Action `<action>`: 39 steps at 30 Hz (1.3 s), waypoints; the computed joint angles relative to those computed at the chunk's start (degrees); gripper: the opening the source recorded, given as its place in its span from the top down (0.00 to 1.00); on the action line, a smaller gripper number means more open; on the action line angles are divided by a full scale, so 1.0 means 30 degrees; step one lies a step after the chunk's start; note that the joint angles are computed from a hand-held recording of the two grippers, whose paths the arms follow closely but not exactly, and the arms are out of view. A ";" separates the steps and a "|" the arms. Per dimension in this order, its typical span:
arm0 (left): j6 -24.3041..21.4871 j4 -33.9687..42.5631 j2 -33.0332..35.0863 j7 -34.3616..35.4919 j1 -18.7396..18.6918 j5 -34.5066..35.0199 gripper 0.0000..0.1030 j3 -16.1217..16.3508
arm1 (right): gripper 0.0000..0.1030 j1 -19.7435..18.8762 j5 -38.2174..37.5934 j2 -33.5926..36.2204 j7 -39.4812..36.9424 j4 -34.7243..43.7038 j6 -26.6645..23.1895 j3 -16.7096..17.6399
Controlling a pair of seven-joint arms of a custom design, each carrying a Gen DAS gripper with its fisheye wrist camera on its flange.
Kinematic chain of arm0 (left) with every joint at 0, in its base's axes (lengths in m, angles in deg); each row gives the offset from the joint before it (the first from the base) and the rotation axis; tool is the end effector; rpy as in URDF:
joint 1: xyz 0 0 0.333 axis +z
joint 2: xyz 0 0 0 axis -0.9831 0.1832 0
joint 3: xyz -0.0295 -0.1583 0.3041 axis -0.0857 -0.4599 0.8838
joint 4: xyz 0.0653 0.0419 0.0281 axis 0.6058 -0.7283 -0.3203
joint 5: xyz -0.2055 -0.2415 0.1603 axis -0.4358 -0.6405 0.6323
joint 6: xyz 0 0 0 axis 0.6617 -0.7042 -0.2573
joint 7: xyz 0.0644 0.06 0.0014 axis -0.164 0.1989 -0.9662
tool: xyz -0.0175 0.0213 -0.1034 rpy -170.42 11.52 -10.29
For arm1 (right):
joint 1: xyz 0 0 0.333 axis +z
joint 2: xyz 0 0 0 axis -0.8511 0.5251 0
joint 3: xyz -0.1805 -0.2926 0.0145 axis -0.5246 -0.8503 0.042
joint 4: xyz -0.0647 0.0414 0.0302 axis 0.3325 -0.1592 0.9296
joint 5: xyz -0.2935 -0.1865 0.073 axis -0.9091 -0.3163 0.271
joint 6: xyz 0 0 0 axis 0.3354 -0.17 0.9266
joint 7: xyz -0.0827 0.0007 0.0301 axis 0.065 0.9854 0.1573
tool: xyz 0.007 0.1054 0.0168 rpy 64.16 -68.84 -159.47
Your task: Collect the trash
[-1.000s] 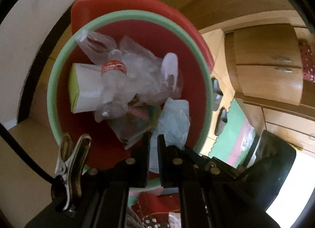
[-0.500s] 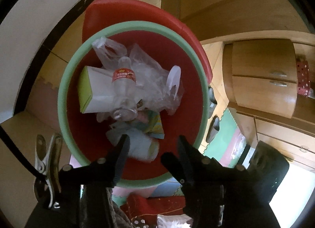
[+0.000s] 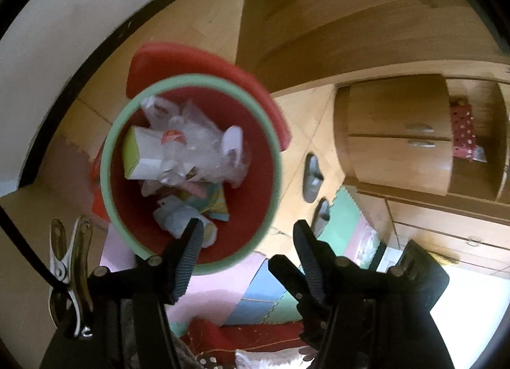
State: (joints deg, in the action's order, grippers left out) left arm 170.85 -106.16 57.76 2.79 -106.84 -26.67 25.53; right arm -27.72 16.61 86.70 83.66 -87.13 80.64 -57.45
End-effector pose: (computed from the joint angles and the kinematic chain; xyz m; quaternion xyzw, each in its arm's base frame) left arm 0.5227 -0.4736 0.4907 0.6847 -0.6765 0.1499 0.2263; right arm 0.3980 0.3450 0.4743 -0.5932 0.7721 0.0815 0.2129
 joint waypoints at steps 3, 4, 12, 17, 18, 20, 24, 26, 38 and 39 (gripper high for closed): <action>-0.0080 0.0624 -0.0336 -0.0163 -0.0170 0.0254 0.40 0.0010 | 0.33 -0.0111 -0.1266 -0.0735 0.0521 0.0309 -0.0508 -0.0069; -0.0138 0.0846 -0.0432 -0.0183 -0.0188 0.0287 0.40 -0.0002 | 0.33 -0.0143 -0.1623 -0.0950 0.0656 0.0440 -0.0719 -0.0103; -0.0713 0.3308 -0.1370 -0.0883 -0.0942 0.1383 0.40 0.0090 | 0.33 -0.0387 -0.4237 -0.2935 0.2238 0.1836 -0.2926 -0.0142; 0.0442 0.2403 -0.3534 -0.1955 -0.1444 0.2551 0.40 0.0332 | 0.33 -0.0482 -0.5850 -0.3937 0.3430 0.2948 -0.3692 0.0245; 0.0678 0.1977 -0.4109 -0.2128 -0.1385 0.2530 0.40 0.0273 | 0.33 -0.0475 -0.6129 -0.4104 0.3639 0.3184 -0.3745 0.0327; 0.0859 0.1249 -0.5185 -0.2537 -0.1259 0.2509 0.40 0.0160 | 0.33 -0.0458 -0.6678 -0.4273 0.4085 0.3725 -0.4038 0.0521; 0.0336 0.0641 -0.6904 -0.2745 -0.0970 0.2736 0.40 -0.0079 | 0.33 -0.0320 -0.7845 -0.4450 0.4883 0.5501 -0.5637 0.1058; 0.0026 0.0506 -0.7870 -0.2883 -0.0838 0.3227 0.40 -0.0110 | 0.33 -0.0155 -0.8345 -0.4508 0.5015 0.6385 -0.6299 0.1320; -0.1179 -0.0247 -1.2709 -0.3354 0.0734 0.5161 0.40 -0.0671 | 0.32 0.1339 -1.0855 -0.2402 0.4550 1.3030 -0.9734 0.2756; -0.1045 -0.0739 -1.3345 -0.3353 0.0925 0.5059 0.40 -0.0635 | 0.32 0.1553 -1.1213 -0.2046 0.4546 1.3713 -1.0017 0.2904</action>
State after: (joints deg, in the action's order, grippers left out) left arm 167.72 -108.38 17.73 -7.27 -104.07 -11.49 23.62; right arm -23.07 -17.03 80.56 97.29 -45.99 50.59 -48.74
